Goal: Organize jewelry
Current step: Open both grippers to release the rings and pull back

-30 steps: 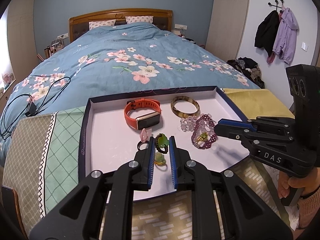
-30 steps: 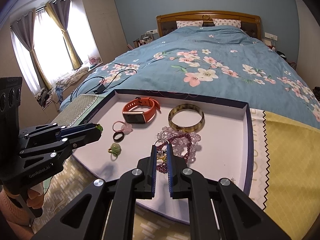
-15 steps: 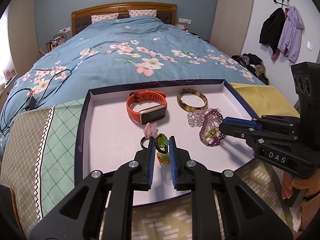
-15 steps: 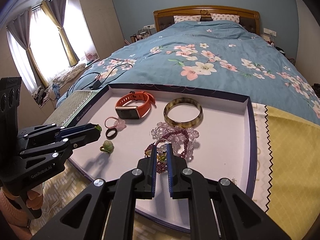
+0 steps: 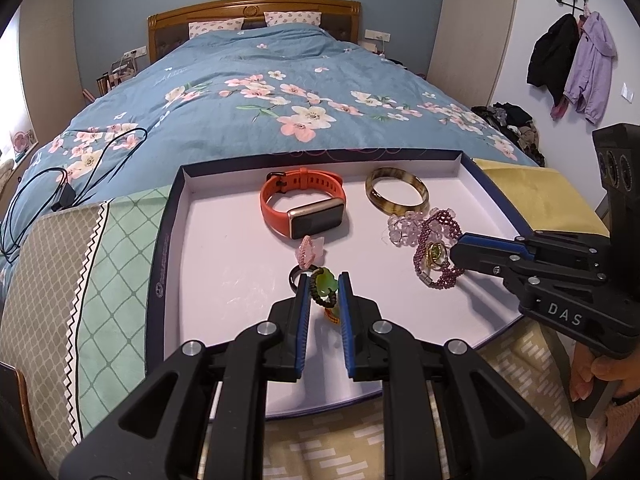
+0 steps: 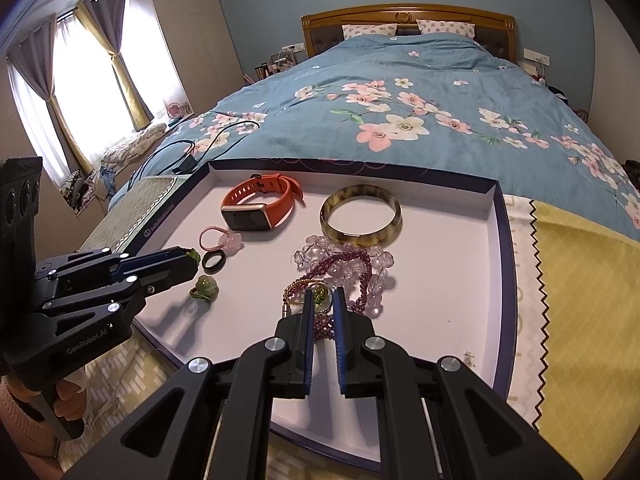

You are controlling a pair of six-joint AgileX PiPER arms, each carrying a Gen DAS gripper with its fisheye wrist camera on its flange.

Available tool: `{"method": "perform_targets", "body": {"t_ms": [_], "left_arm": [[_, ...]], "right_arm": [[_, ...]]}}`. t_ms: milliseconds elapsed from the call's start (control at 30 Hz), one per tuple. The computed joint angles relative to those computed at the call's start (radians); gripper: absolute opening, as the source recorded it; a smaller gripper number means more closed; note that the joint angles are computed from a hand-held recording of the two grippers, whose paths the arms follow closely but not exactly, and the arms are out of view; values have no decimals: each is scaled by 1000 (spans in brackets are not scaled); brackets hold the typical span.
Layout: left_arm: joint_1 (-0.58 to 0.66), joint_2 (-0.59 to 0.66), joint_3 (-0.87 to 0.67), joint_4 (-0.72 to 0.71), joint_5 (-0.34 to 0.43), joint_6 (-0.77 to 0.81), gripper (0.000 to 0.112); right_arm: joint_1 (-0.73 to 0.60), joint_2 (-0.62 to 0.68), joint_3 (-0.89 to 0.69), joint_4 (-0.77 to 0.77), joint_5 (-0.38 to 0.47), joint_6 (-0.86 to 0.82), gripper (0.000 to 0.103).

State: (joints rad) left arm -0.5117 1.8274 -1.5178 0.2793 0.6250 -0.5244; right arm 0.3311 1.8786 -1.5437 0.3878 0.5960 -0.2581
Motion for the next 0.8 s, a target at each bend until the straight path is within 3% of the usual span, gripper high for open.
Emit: {"method": "perform_targets", "body": {"t_ms": [167,267,467,567,633,667,700,800], "left_arm": [[4,6,-1,-4,3,1,15],[4,0,9,-7,0,3,24],[-6,-69,74,37,-35,-51,39],[-21,-128,127,99,-53,-116,56],[-50,-188,191,212,-71,-223,69],[-61,-214,218,250,-74,-261,73],[-73,-239,241,286,-72,-300,86],[-126,-315,321,461,-61,-476,93]], "right_arm": [[-4,-12,18,8,-11,-1,9],[-6,-19,27,13,-14,-6,12],[-11,-66,85,38,-51,-23,38],[-7,-115,142,50,-85,-33,45],[-1,-156,192,42,-122,-28,67],[6,-181,225,29,-149,-18,70],[11,-203,249,15,-166,-8,74],[33,-272,331,-75,-232,75,88]]}}
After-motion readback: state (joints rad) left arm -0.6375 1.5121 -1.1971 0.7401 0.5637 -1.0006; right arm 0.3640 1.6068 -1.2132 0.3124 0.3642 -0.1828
